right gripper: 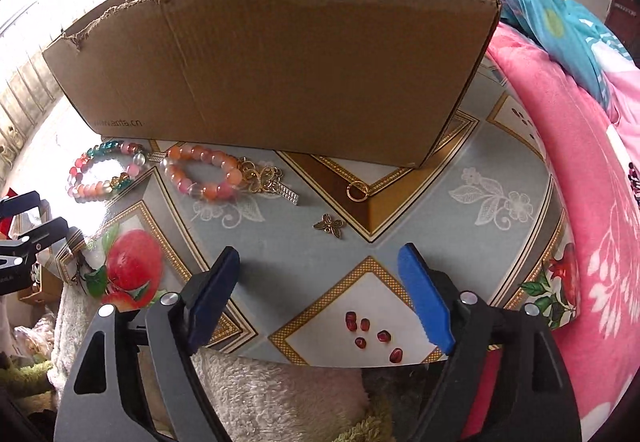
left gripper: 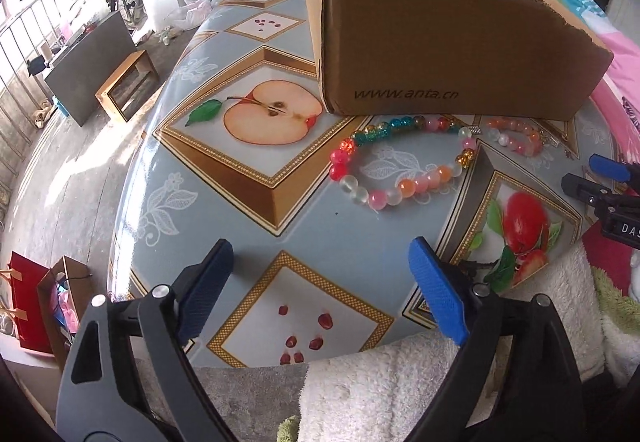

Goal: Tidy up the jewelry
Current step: 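Withdraw both grippers from the box back over the bracelets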

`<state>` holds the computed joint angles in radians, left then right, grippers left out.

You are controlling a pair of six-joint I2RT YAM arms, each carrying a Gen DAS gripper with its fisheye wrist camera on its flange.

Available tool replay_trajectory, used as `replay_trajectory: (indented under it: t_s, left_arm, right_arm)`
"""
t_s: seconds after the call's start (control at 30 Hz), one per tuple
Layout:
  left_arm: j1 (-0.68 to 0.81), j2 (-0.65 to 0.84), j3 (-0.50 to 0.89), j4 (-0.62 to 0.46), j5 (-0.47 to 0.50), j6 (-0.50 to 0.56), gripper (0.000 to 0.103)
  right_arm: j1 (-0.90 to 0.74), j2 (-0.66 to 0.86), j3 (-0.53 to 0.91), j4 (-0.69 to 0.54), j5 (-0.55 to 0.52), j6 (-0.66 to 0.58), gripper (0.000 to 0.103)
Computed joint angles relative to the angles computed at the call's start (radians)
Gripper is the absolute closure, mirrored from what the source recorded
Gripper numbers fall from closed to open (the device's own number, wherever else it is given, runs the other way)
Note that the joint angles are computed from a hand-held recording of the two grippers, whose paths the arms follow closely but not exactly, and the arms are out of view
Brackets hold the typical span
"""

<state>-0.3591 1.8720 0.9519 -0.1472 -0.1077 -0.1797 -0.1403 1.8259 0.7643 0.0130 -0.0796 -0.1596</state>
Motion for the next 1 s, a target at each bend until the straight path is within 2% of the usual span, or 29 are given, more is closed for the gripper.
replay_trajectory:
  t_s: [0.17, 0.57, 0.83, 1.0]
  left_arm:
    - [0.001, 0.018, 0.035, -0.041, 0.004, -0.001, 0.008]
    - [0.014, 0.054, 0.104, -0.098, 0.010, 0.002, 0.007]
    - [0.006, 0.072, 0.114, -0.083, -0.016, 0.011, 0.006]
    - [-0.002, 0.061, 0.086, -0.046, -0.028, 0.029, 0.006]
  right_arm:
    - [-0.015, 0.017, 0.008, -0.002, 0.003, 0.021, 0.006]
    - [-0.035, 0.061, 0.071, -0.048, -0.018, 0.004, 0.006]
    - [-0.043, 0.073, 0.083, -0.053, -0.034, -0.008, 0.006]
    - [-0.039, 0.056, 0.048, -0.012, -0.035, -0.007, 0.006]
